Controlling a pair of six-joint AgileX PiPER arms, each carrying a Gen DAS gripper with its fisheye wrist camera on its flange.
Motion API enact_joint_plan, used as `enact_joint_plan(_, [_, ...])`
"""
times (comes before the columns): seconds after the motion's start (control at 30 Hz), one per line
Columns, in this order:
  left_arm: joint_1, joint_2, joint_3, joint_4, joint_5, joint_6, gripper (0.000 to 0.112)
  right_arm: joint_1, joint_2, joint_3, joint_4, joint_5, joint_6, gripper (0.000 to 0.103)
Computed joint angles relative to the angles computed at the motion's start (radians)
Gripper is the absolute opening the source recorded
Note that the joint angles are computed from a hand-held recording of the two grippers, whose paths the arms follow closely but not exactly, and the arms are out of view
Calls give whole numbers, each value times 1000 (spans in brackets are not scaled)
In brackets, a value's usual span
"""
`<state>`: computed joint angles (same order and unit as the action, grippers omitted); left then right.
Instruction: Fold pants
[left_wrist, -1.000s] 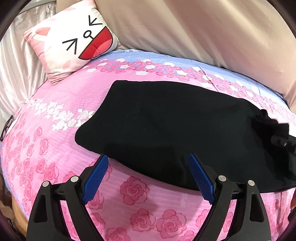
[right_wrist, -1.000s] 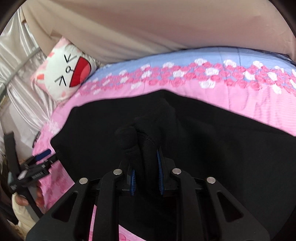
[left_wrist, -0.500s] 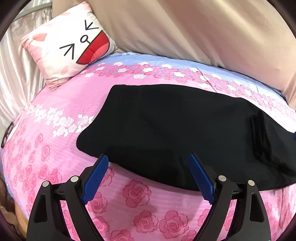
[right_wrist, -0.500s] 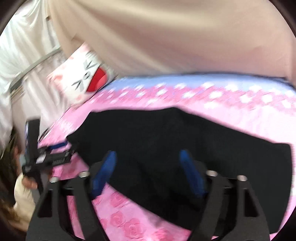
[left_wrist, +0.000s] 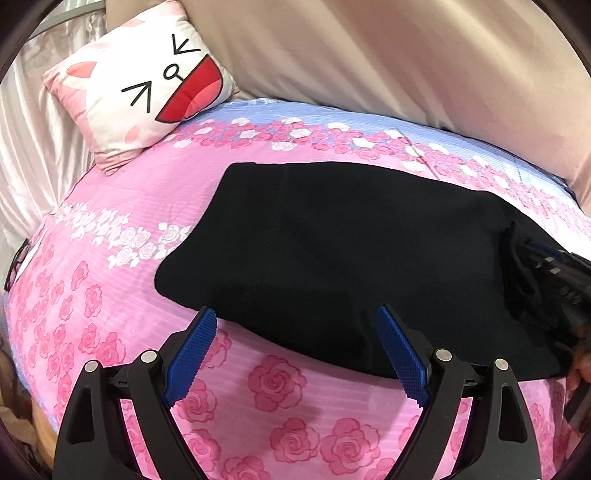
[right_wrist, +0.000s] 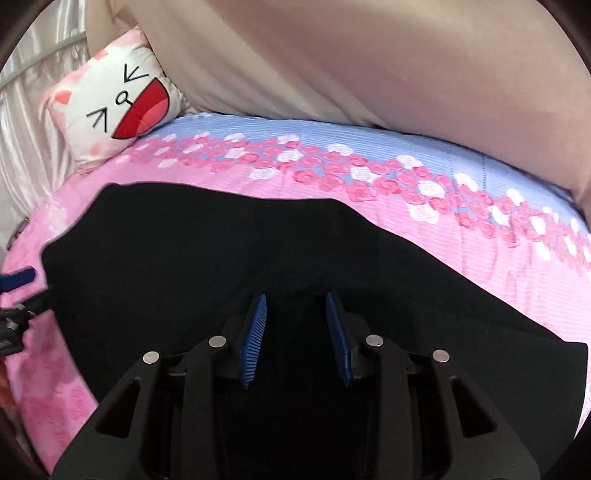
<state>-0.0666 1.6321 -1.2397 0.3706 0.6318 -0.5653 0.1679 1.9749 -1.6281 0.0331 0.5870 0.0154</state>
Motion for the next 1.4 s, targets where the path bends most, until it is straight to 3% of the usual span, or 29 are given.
enact_joint_plan(0.07, [5, -4, 3, 4, -2, -6, 86, -30, -29, 33, 94, -32, -45, 33])
enact_joint_plan(0.13, [12, -1, 5, -5, -5, -9, 86, -24, 38, -28, 65, 22, -37, 33])
enact_joint_plan(0.23, [19, 21, -17, -54, 3, 23, 86, -4, 59, -50, 25, 24, -20, 33])
enact_joint_plan(0.33, [2, 20, -18, -35, 9, 6, 86, -39, -9, 6, 197, 6, -139, 33])
enact_joint_plan(0.4, [-2, 10, -8, -15, 11, -5, 86, -93, -102, 97, 251, -50, -153, 33])
enact_joint_plan(0.47, [4, -2, 6, 11, 13, -22, 86, -170, -203, 192, 219, -98, -115, 33])
enact_joint_plan(0.6, [36, 7, 10, 8, 13, -42, 86, -334, -322, 307, 127, -105, 20, 33])
enact_joint_plan(0.73, [42, 34, -17, -24, 16, -36, 86, -430, -297, 363, 155, -80, 4, 33])
enact_joint_plan(0.8, [41, 39, -25, -51, 11, -12, 86, -403, -281, 395, 49, -142, 61, 33])
enact_joint_plan(0.87, [47, 48, -40, -100, 22, 29, 86, -372, -283, 371, -1, -118, 99, 34])
enact_joint_plan(1.0, [53, 17, -8, -86, 15, 6, 86, -251, -245, 278, 189, -56, -85, 34])
enact_joint_plan(1.13, [64, 6, 6, -70, 26, -9, 86, -88, -73, 90, 19, -33, 9, 34])
enact_joint_plan(1.23, [92, -22, 35, -72, 19, -7, 86, -13, 66, -35, -21, 11, 63, 35])
enact_joint_plan(1.27, [104, -32, 45, -75, 17, -4, 86, 16, 57, -17, -97, -19, 94, 35])
enact_joint_plan(1.33, [141, -47, 62, -97, 10, 15, 86, 55, 67, -62, -202, 27, 103, 34])
enact_joint_plan(1.4, [187, -59, 75, -157, -4, 65, 86, 46, 26, -29, -147, 4, 118, 34])
